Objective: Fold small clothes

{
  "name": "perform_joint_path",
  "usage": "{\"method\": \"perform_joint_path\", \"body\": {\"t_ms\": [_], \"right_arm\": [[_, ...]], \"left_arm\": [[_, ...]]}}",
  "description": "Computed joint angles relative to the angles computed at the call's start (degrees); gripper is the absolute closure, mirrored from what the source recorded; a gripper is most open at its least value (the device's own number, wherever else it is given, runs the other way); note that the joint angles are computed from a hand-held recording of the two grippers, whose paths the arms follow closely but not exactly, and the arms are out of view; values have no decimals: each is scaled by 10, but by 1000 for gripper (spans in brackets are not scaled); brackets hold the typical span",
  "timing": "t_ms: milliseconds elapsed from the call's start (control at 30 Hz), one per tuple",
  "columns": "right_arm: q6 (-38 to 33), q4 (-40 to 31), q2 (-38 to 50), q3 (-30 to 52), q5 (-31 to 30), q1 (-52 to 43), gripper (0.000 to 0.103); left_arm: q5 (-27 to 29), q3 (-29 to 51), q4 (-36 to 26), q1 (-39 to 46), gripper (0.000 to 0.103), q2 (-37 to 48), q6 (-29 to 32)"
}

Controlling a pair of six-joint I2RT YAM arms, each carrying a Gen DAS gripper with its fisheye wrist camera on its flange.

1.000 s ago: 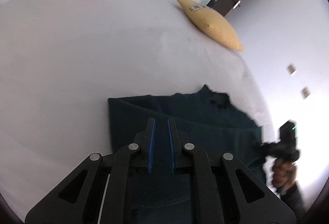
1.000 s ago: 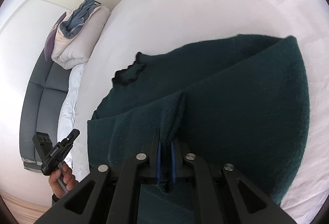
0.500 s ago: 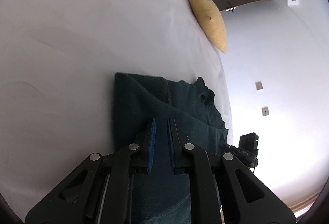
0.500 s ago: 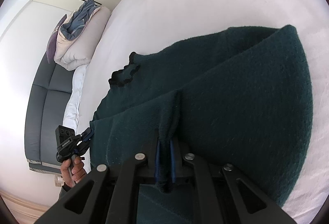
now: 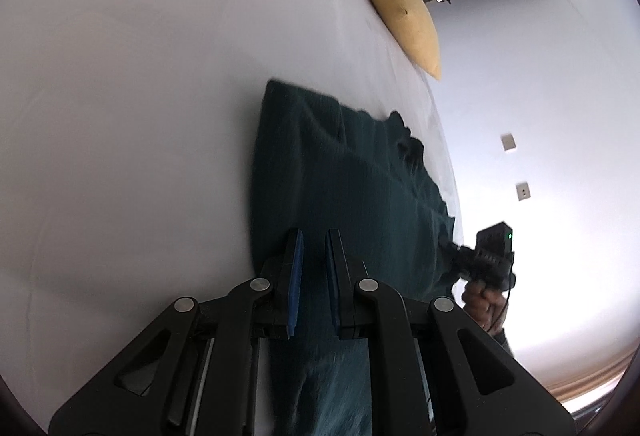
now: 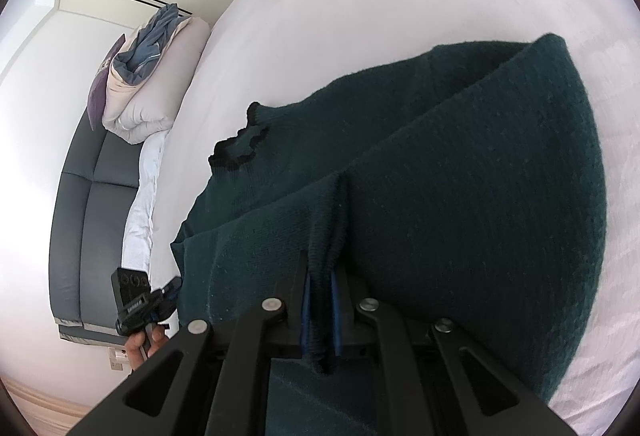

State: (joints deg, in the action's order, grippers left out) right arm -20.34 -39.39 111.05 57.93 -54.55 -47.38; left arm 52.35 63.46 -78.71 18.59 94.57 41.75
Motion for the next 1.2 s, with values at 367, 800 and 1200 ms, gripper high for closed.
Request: {"method": "perform_joint_path", "body": {"t_ms": [367,800,1200], "right_arm": [[0,21,-43,-26,41,2,96],[-34,-9,-38,-13,57,-24,96],[-5,37,-53,-39,65,-11,96]], "left_arm": [[-38,-38,-46,61,92,-66,94],[-37,-61,51,-31,92,-97,-27],[-4,21,124,-83,92,-88,-176]]}}
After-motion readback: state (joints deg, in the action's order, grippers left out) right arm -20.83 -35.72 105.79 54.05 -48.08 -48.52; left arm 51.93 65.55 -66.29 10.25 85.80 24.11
